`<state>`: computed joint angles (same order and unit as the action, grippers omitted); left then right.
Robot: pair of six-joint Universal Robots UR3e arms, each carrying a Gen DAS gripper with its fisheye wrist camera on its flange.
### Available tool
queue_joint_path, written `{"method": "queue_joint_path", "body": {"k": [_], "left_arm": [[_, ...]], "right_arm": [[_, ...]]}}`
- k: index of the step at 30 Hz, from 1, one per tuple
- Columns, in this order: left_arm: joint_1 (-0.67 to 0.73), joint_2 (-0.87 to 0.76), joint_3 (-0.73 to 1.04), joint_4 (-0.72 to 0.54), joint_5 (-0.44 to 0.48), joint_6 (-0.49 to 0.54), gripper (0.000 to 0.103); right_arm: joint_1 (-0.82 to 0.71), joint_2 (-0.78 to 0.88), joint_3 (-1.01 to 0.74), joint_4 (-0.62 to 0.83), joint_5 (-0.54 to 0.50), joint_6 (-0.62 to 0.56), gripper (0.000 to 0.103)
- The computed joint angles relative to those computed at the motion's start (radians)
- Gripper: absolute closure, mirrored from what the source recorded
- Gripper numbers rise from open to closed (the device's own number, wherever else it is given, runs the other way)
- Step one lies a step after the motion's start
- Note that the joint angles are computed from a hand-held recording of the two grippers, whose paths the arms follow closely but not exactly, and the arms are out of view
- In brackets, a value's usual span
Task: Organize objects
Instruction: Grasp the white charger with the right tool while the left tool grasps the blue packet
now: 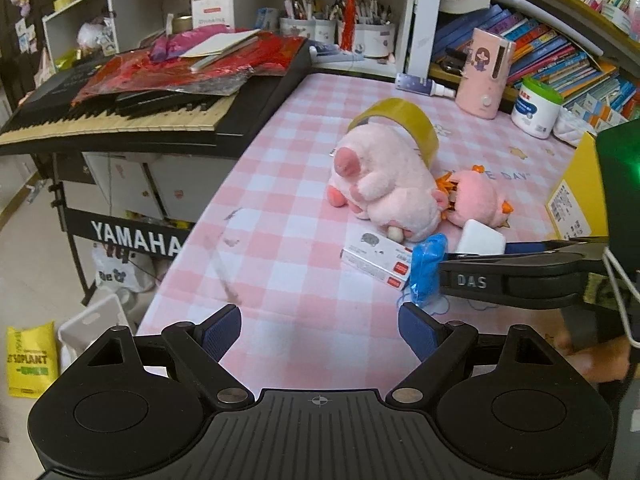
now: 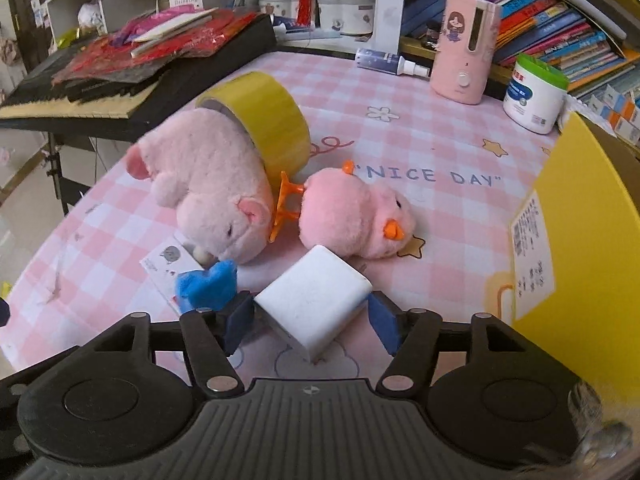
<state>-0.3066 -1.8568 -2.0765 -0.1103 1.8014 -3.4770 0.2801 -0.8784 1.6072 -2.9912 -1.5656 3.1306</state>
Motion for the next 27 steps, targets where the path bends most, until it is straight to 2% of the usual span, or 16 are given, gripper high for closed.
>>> {"method": "queue_joint_path", "body": {"k": [6, 9, 12, 14, 16, 20, 24, 27], "left_arm": [[0.008, -0.054, 0.056, -0.005, -0.028, 0.032, 0.016], [0.011, -0.089, 0.102, -0.012, -0.012, 0.035, 0.023], [0.023, -0.120, 0.143, -0.008, -0.041, 0.036, 0.025], [0.015, -0.140, 0.163, 0.017, -0.059, 0.060, 0.033], [-0.005, -0.171, 0.197, 0.022, -0.069, 0.099, 0.044], [-0.047, -0.246, 0.286, 0.006, -0.079, 0.177, 0.050], [-0.071, -0.308, 0.382, -0.028, -0.066, 0.203, 0.052], [-0.086, -0.364, 0.468, -0.091, -0.039, 0.217, 0.063]], "right_arm": [[-0.022, 0.036, -0.034, 0.006, 0.036, -0.011, 0.040], [-0.034, 0.009, -0.010, 0.005, 0.035, -0.006, 0.040], [-0.055, -0.057, 0.062, -0.040, 0.042, -0.001, 0.040], [-0.066, -0.100, 0.109, -0.082, 0.045, 0.001, 0.040], [-0.075, -0.133, 0.151, -0.145, 0.042, 0.005, 0.040], [-0.097, -0.165, 0.195, -0.251, 0.066, -0.004, 0.040], [-0.111, -0.194, 0.218, -0.238, 0.085, -0.008, 0.040], [-0.111, -0.212, 0.240, -0.237, 0.089, -0.017, 0.040]]}}
